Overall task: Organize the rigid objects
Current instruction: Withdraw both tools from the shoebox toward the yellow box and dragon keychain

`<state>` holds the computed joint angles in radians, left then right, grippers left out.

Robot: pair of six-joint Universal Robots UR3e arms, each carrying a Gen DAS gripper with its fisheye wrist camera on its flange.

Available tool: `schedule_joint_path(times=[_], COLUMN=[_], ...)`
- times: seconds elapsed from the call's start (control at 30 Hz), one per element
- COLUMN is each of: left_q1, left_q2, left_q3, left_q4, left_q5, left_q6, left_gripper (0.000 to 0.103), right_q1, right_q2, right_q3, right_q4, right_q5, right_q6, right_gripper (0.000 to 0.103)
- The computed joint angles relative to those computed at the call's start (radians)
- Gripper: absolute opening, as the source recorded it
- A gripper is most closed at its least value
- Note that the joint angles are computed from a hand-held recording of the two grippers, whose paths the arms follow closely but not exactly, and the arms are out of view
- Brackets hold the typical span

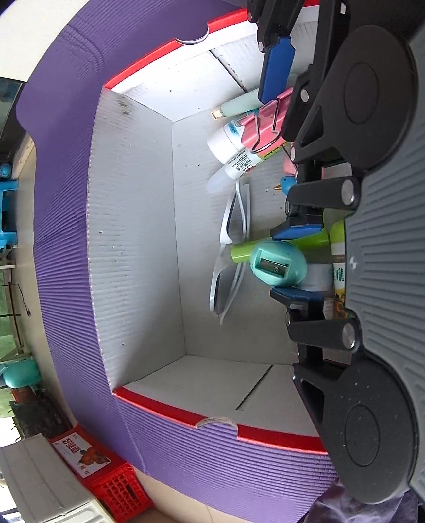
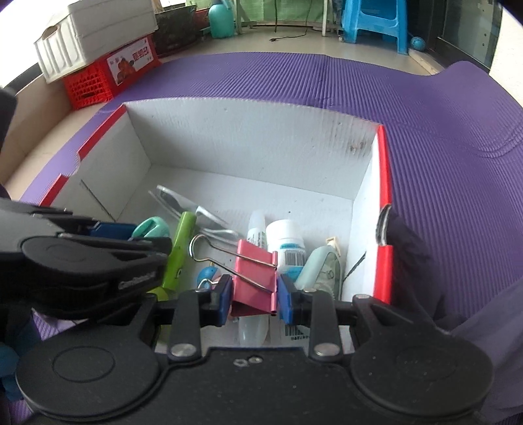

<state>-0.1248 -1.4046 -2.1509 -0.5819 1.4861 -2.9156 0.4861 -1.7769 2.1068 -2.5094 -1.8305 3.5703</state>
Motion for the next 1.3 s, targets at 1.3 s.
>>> schedule_joint_path(times=[1.3], left_q1=[0.326], left_q2=[0.739], left_q3=[0.120], left_q4=[-0.788], left_q5=[-0.221], left_q6=[0.195], left_gripper=[0.058], right_q1=[0.344], right_q2=[-0.214], right_q3=[-0.223], right_q4=[0.395], right_q5=[-0.216], right_q6=[0.255], right_gripper=[0.065])
